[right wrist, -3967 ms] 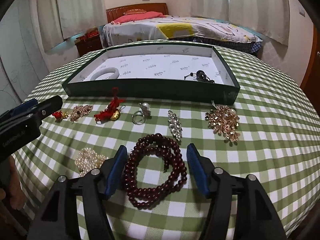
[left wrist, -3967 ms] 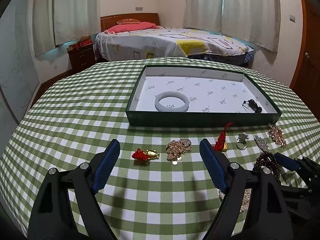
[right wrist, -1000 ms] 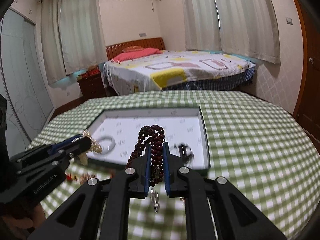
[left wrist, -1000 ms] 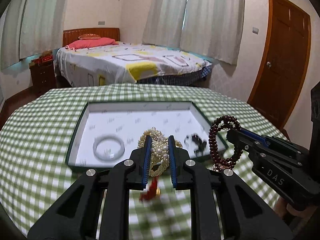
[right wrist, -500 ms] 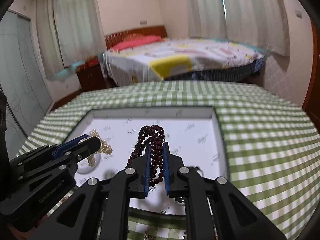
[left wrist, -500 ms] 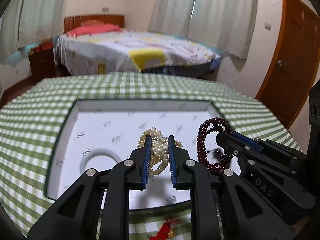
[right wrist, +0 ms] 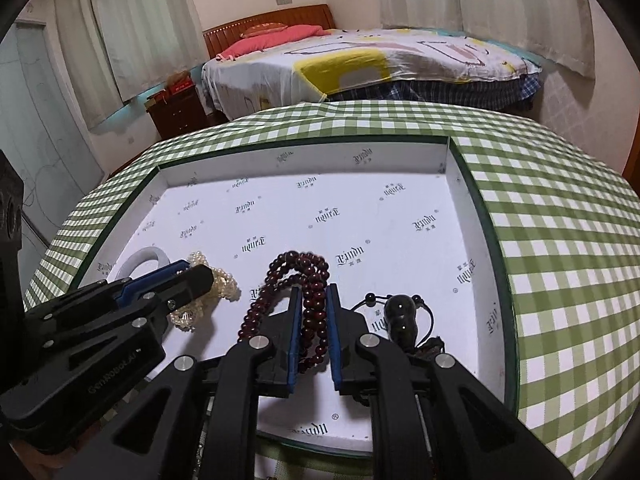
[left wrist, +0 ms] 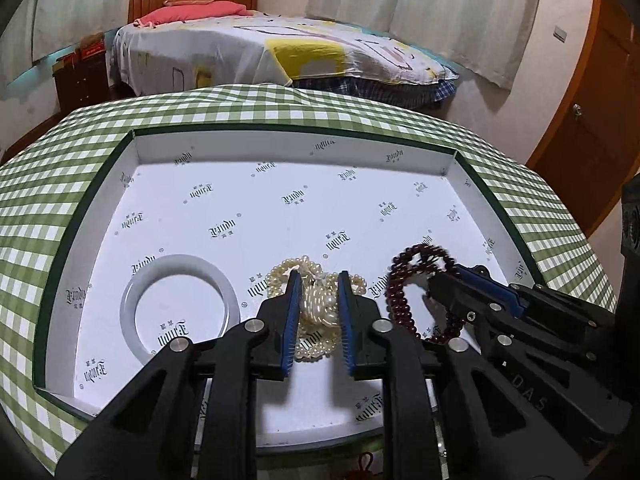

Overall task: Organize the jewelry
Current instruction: 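Carry the pearls into the box and open the left tool while the right tool releases the beads there, then grasp the gold flower brooch with the right tool while the left tool grasps the red tassel charm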

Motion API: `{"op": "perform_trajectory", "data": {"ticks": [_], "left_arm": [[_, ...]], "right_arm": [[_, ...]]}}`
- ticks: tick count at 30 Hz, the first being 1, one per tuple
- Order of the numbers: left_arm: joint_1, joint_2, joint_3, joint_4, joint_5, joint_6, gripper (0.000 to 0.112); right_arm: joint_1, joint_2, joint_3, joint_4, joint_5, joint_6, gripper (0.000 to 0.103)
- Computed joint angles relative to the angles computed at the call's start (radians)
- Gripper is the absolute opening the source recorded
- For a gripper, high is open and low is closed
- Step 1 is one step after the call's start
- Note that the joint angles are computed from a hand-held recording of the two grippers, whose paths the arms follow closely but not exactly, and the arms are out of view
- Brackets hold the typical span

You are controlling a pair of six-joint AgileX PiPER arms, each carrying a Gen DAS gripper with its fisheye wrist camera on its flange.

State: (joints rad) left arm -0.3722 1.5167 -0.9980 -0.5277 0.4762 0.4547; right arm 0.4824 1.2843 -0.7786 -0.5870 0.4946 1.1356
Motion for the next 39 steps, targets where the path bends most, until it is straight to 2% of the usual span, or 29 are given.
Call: {"op": "perform_trajectory", "data": {"ticks": [2, 4, 12, 19, 28, 34, 39], "left_arm": [[0.0, 0.003, -0.004, 0.007, 0.001, -0.007, 0.03], [0.0, -0.001, -0.002, 0.004, 0.001, -0.008, 0.033], [-0.006, -0.052, 0.025, 0.003, -0.018, 0.003, 0.054], [-0.006, -0.16, 0.062, -0.011, -0.029, 0.03, 0.066], [0.045, -0.303, 0.117, -0.032, -0.018, 0.047, 0.07], [0.104, -0.414, 0.204, -0.036, 0.002, 0.078, 0.071], [0.177, -0.486, 0.274, -0.058, 0.042, 0.133, 0.071]], "right_arm": [[0.0, -0.005, 0.005, -0.011, -0.004, 0.015, 0.022], [0.002, -0.007, 0.004, -0.025, -0.001, 0.032, 0.029], [0.027, -0.069, 0.011, -0.075, 0.046, 0.088, 0.031], [0.113, -0.203, 0.033, -0.181, 0.192, 0.212, 0.035], [0.297, -0.332, 0.075, -0.267, 0.441, 0.365, 0.035], [0.451, -0.353, 0.141, -0.266, 0.544, 0.484, 0.035], [0.57, -0.355, 0.2, -0.254, 0.59, 0.593, 0.035]]}}
